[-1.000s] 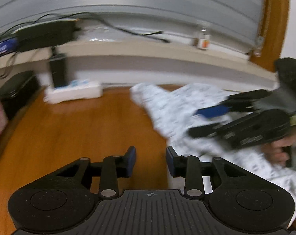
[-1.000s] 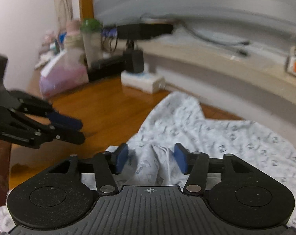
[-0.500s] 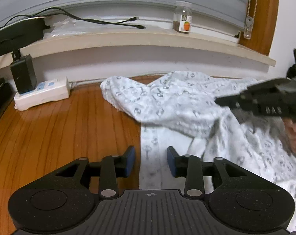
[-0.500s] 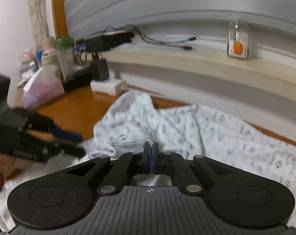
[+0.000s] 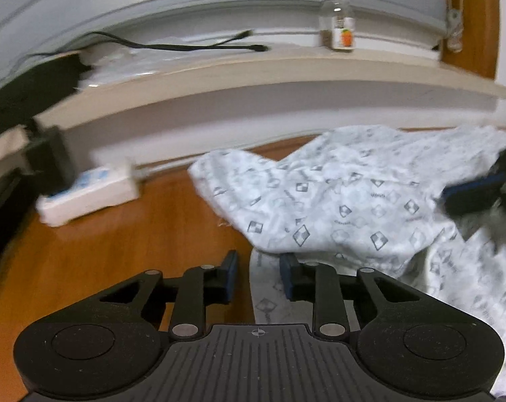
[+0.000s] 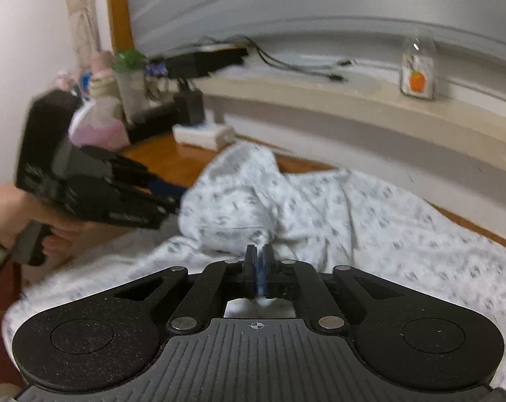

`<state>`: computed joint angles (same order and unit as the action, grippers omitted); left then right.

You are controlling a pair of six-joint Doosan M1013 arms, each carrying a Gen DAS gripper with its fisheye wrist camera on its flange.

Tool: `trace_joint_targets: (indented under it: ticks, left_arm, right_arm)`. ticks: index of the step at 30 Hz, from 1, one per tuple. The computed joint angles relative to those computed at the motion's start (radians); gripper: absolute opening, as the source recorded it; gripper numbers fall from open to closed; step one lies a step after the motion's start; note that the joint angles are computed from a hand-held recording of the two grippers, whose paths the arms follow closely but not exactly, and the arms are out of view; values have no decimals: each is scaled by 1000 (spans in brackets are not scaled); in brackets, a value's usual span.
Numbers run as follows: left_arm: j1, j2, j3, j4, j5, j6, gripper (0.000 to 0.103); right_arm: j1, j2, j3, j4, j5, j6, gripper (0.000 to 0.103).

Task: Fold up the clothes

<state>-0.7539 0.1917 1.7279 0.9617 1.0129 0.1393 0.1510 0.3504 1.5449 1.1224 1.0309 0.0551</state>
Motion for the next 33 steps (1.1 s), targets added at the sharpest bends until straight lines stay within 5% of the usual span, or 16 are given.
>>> trace_joint_targets:
  ticks: [3, 5, 11, 13, 14, 15, 20, 28, 33]
  left_arm:
    - [-4, -24, 27, 3, 44, -39, 30]
    - [-4, -44, 50, 7, 56, -70, 30]
    - [4, -86, 96, 18, 16, -112, 31]
    - [4, -89, 99, 17, 18, -115, 31]
    - [4, -91, 101, 18, 16, -119, 31]
    - [4, -93, 103, 18, 14, -124, 31]
    - [7, -95, 103, 13, 8, -146, 31]
    - [15, -81, 89, 106, -42, -280, 33]
    - [67, -96, 110, 141, -195, -452, 35]
  right_arm:
    - [21, -6, 2, 55, 26, -44, 11]
    - [50, -7, 0, 55, 36, -61, 28]
    - [160, 11, -10, -49, -55, -52, 38]
    - [170, 22, -22, -67, -65, -19, 32]
    - [160, 23, -24, -45, -61, -5, 10]
    - [147, 21, -22, -13, -60, 9, 8]
    - [79, 27, -43, 15, -48, 162, 8]
    - [73, 31, -34, -78, -94, 195, 8]
    - [74, 37, -26, -62, -102, 169, 9]
